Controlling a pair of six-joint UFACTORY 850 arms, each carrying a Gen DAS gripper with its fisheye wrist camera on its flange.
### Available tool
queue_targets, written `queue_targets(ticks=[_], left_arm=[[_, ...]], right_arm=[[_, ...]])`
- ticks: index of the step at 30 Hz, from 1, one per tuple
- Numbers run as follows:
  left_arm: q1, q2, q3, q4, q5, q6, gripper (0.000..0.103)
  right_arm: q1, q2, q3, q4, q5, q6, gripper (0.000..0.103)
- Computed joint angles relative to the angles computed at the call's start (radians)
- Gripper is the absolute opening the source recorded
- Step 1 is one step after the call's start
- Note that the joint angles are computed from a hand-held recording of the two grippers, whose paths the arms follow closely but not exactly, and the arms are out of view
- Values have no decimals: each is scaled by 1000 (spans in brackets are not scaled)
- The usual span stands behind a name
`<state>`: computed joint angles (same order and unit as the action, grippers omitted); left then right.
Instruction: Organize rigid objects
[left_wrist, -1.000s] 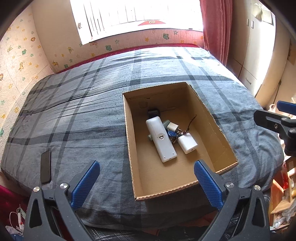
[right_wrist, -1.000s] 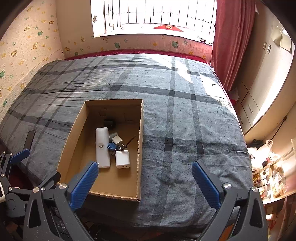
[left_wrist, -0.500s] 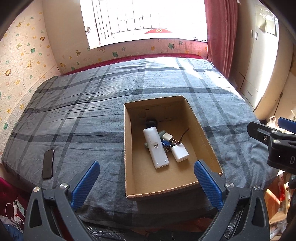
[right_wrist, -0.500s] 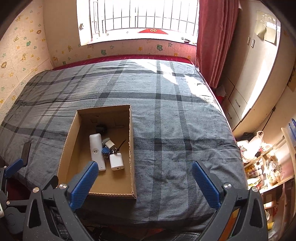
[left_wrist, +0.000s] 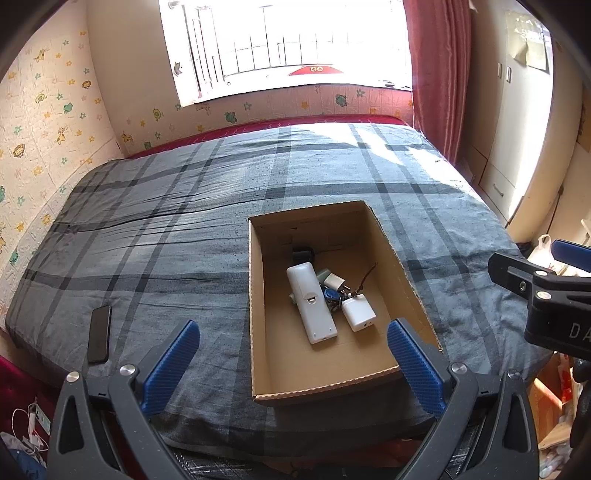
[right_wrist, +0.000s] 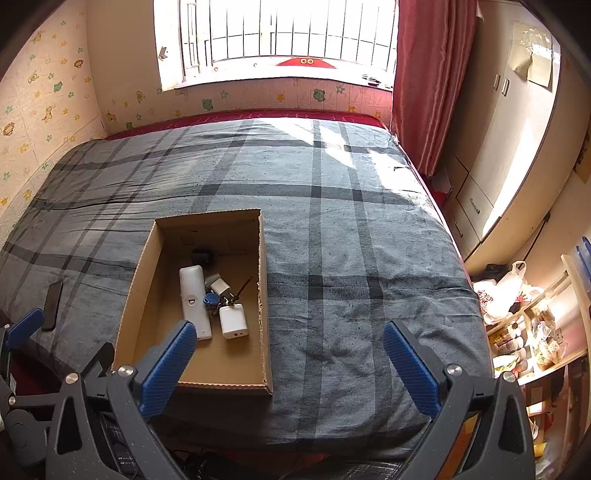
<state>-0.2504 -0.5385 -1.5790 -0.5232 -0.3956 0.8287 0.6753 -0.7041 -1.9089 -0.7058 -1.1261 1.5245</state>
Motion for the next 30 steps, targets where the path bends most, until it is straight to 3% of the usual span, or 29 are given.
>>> queue_targets(ticks=[30], left_arm=[[-4, -29, -29, 46, -15, -48, 103]], right_arm=[[-15, -7, 4, 30, 26, -13, 103]])
